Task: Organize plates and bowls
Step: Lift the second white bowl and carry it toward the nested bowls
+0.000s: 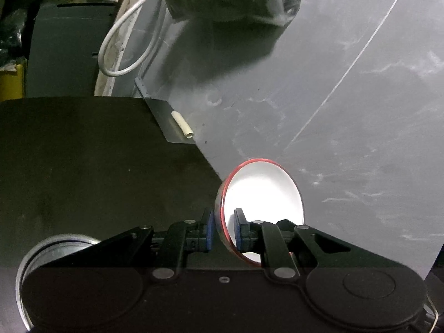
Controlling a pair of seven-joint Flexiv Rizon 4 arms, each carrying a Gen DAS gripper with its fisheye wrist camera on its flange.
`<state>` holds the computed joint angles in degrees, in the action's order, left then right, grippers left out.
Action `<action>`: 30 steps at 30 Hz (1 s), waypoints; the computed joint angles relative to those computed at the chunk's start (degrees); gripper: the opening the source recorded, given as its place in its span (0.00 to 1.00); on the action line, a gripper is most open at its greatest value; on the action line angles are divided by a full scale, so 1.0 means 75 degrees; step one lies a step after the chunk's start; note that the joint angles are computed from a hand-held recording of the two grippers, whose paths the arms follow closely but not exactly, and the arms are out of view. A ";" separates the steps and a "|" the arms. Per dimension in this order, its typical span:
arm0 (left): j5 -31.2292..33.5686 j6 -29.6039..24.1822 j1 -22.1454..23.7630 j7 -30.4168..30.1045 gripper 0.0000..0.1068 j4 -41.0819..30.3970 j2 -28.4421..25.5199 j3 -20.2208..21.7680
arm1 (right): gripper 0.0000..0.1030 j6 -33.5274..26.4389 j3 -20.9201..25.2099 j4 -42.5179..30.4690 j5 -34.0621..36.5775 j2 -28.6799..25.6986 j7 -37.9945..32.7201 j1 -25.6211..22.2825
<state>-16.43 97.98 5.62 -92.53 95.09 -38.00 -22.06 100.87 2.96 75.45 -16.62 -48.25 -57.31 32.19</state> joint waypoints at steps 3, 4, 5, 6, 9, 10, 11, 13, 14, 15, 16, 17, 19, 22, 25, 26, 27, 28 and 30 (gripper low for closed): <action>0.0177 0.0547 0.0424 -0.0171 0.14 0.0600 0.0213 -0.0511 | 0.16 0.0182 -0.0248 0.0515 -0.0038 0.0375 -0.0191 0.0221; 0.0306 0.0722 0.0631 -0.0281 0.14 0.0784 0.0248 -0.0745 | 0.17 0.0252 -0.0383 0.0694 -0.0026 0.0491 -0.0262 0.0338; 0.0473 0.0900 0.0853 -0.0421 0.14 0.0960 0.0266 -0.0988 | 0.17 0.0361 -0.0591 0.0904 0.0009 0.0613 -0.0351 0.0513; 0.0652 0.1066 0.1061 -0.0567 0.14 0.1128 0.0284 -0.1208 | 0.17 0.0404 -0.0743 0.1036 0.0044 0.0700 -0.0433 0.0642; 0.1123 0.1327 0.1452 -0.0966 0.14 0.1509 0.0357 -0.1540 | 0.17 0.0540 -0.1160 0.1490 0.0270 0.0985 -0.0626 0.1071; 0.1258 0.1356 0.1523 -0.1077 0.14 0.1583 0.0379 -0.1578 | 0.17 0.0623 -0.1288 0.1647 0.0374 0.1074 -0.0697 0.1209; 0.1384 0.1388 0.1566 -0.1190 0.14 0.1676 0.0428 -0.1582 | 0.17 0.0714 -0.1464 0.1798 0.0507 0.1157 -0.0777 0.1394; 0.1662 0.1481 0.1701 -0.1423 0.14 0.1860 0.0497 -0.1644 | 0.17 0.0873 -0.1680 0.2061 0.0761 0.1293 -0.0967 0.1672; 0.1825 0.1540 0.1814 -0.1542 0.14 0.1936 0.0497 -0.1722 | 0.17 0.0899 -0.1717 0.2165 0.0879 0.1354 -0.1050 0.1763; 0.1988 0.1598 0.1925 -0.1662 0.14 0.2029 0.0516 -0.1792 | 0.17 0.0934 -0.1756 0.2278 0.1005 0.1417 -0.1125 0.1858; 0.2138 0.1643 0.2009 -0.1781 0.14 0.2124 0.0549 -0.1833 | 0.17 0.0975 -0.1774 0.2382 0.1119 0.1468 -0.1201 0.1933; 0.2284 0.1659 0.2084 -0.1888 0.14 0.2208 0.0591 -0.1860 | 0.17 0.0990 -0.1746 0.2476 0.1207 0.1520 -0.1270 0.1968; 0.2531 0.1581 0.2175 -0.2046 0.14 0.2313 0.0692 -0.1860 | 0.17 0.0997 -0.1634 0.2614 0.1336 0.1608 -0.1378 0.1975; 0.2853 0.1558 0.2408 -0.2194 0.14 0.2497 0.0796 -0.1997 | 0.17 0.0969 -0.1403 0.2764 0.1412 0.1725 -0.1493 0.1887; 0.3103 0.1489 0.2677 -0.2251 0.14 0.2690 0.0864 -0.2220 | 0.17 0.1021 -0.1187 0.2923 0.1441 0.1816 -0.1558 0.1768; 0.3130 0.1454 0.2714 -0.2260 0.14 0.2736 0.0880 -0.2250 | 0.17 0.1034 -0.1128 0.2997 0.1453 0.1855 -0.1582 0.1739; 0.3148 0.1424 0.2751 -0.2268 0.14 0.2803 0.0905 -0.2280 | 0.17 0.1037 -0.1072 0.3052 0.1464 0.1885 -0.1598 0.1712; 0.3161 0.1397 0.2794 -0.2272 0.14 0.2862 0.0914 -0.2323 | 0.17 0.1020 -0.1008 0.3078 0.1463 0.1901 -0.1603 0.1673; 0.3171 0.1330 0.2899 -0.2268 0.14 0.2966 0.0912 -0.2437 | 0.17 0.0981 -0.0929 0.3170 0.1469 0.1937 -0.1607 0.1628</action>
